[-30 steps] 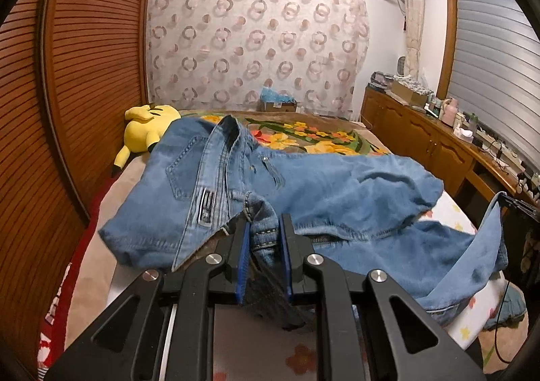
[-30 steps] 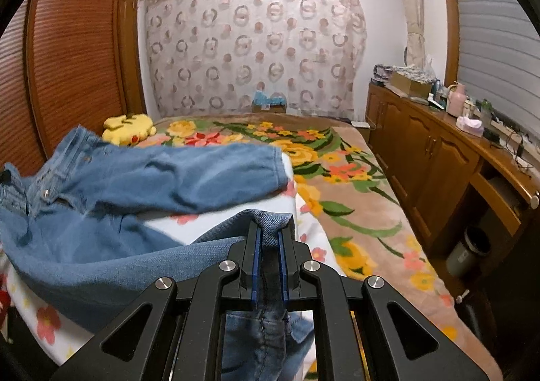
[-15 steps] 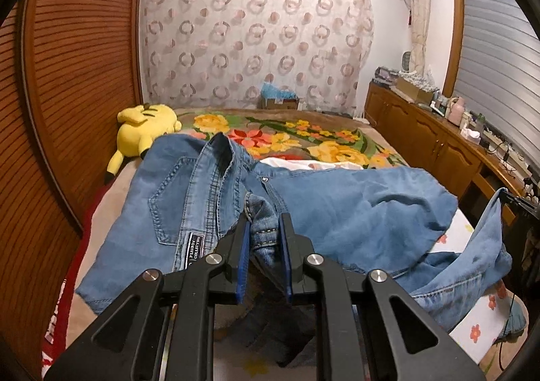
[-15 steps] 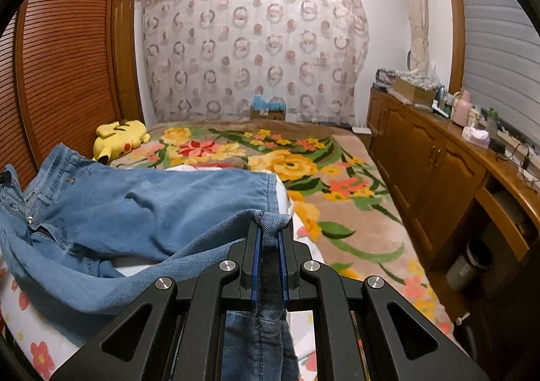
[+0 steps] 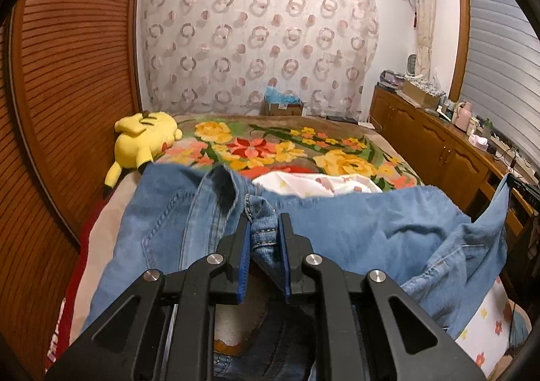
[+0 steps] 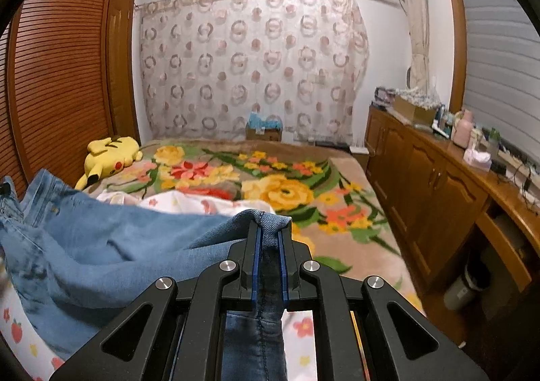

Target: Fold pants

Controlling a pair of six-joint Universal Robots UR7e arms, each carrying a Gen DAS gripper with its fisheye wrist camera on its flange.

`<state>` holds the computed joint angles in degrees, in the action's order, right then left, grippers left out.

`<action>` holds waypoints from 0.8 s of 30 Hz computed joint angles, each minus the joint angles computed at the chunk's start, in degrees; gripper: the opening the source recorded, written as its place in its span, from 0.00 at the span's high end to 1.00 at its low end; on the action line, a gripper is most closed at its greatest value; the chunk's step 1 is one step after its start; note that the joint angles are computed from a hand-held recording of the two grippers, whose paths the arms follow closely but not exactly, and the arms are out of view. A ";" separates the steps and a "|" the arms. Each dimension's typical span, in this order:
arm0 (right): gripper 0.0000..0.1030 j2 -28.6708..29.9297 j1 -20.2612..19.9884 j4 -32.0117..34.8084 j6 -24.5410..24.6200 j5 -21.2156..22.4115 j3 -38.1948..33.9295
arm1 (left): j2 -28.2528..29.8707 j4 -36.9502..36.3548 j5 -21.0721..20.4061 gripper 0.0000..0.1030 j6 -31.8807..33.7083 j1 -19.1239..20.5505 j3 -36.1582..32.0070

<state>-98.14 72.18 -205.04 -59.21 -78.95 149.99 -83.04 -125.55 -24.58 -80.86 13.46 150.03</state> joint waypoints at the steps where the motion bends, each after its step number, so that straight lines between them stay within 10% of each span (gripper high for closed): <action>1: 0.92 0.58 0.49 -0.68 0.01 -0.19 -0.31 | 0.03 -0.46 0.63 0.84 1.16 0.42 -0.45; 16: 0.92 19.54 8.85 -10.16 0.55 -11.70 -10.72 | 10.17 -33.00 6.43 0.84 30.68 15.39 -5.29; 24: 0.91 24.83 13.82 -5.76 1.38 -21.37 -16.95 | 13.29 -29.37 4.07 0.75 29.66 18.61 -7.83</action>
<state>-73.31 86.00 -210.80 -57.83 -100.32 133.05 -69.75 -154.92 -20.51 -51.20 32.07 142.20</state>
